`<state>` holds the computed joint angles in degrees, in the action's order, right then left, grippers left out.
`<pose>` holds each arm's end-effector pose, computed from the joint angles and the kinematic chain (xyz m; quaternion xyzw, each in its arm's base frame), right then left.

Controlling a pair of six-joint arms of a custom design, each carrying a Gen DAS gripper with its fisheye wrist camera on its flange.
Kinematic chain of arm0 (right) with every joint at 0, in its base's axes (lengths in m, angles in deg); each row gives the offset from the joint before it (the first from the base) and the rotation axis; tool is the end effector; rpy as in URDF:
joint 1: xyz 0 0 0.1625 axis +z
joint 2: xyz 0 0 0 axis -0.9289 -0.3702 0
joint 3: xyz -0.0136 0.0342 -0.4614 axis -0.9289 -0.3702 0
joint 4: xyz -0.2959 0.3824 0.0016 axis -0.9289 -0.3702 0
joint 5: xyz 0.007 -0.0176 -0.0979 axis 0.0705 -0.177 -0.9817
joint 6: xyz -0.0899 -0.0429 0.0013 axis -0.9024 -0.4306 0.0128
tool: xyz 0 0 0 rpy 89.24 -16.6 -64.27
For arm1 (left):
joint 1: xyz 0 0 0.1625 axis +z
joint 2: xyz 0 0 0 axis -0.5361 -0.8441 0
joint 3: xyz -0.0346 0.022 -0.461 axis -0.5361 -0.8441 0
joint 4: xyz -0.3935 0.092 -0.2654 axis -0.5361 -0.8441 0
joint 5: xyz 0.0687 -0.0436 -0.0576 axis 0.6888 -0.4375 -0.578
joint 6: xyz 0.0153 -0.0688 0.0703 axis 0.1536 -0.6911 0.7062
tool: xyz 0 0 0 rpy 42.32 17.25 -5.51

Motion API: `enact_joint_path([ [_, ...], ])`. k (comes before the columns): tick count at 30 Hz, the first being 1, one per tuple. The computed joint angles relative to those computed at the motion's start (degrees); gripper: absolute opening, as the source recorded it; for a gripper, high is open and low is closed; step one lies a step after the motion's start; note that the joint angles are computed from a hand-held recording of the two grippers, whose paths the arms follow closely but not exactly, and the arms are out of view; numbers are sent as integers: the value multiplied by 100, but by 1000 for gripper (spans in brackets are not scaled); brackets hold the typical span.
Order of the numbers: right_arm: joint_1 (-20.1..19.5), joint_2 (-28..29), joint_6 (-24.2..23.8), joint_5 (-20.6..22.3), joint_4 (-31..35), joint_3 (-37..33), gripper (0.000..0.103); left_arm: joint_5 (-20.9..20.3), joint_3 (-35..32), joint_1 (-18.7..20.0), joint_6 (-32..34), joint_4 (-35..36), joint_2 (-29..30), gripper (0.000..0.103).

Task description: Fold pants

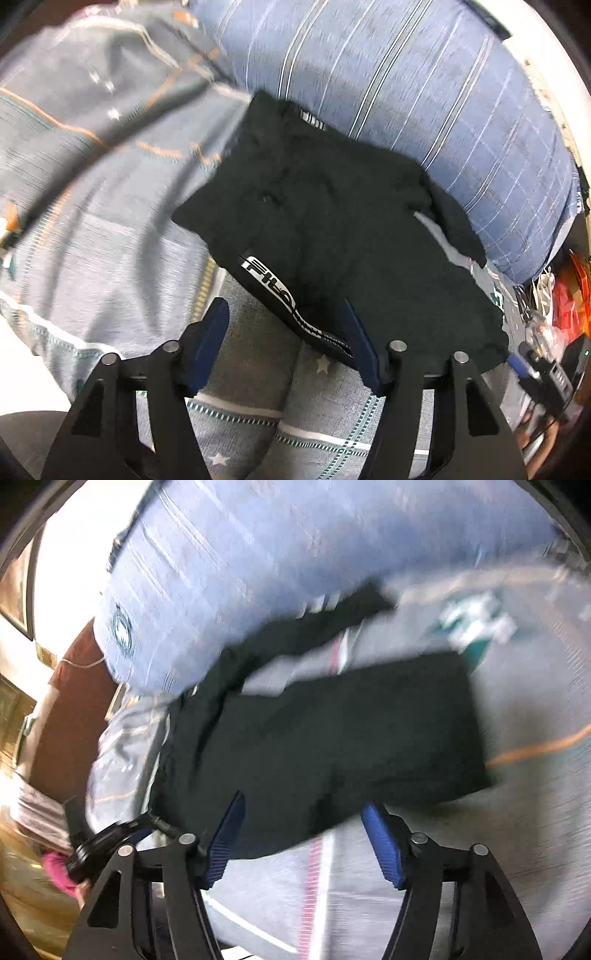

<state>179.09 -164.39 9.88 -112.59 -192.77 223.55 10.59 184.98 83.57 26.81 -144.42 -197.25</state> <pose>0.2467 -0.3987 0.1972 -0.0210 -0.9362 0.3283 0.1233 -0.0756 -0.4097 0.3592 0.0095 0.9332 -0.2826 0.2217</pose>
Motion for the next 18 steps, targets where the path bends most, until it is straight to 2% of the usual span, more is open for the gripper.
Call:
enact_joint_path([
  [2,41,-164,48,-672,37,37,67,-74,57,-79,57,-48,-64,62],
  [3,6,-187,86,-840,22,43,68,-133,63,-104,85,-92,-30,62],
  [4,-65,-206,119,-907,-13,57,69,-189,63,-121,117,-138,13,62],
  [7,-326,-210,240,-707,-9,73,69,-390,84,-221,206,-320,175,62],
  [9,-385,-67,226,-876,280,-18,68,-403,137,-369,229,-374,298,62],
  [11,-368,140,49,-1056,156,-60,57,-373,187,-530,235,-324,315,62],
  [13,-246,268,-218,-1436,217,-146,27,-289,231,-678,270,-332,391,62],
  [14,-236,286,-181,-1447,341,-172,25,-255,248,-755,306,-326,436,62],
  [16,-227,187,-105,-1389,671,-212,11,-263,256,-839,348,-283,462,62],
  [18,-152,-1,16,-1347,1035,-275,11,-352,136,-834,457,-227,622,62],
])
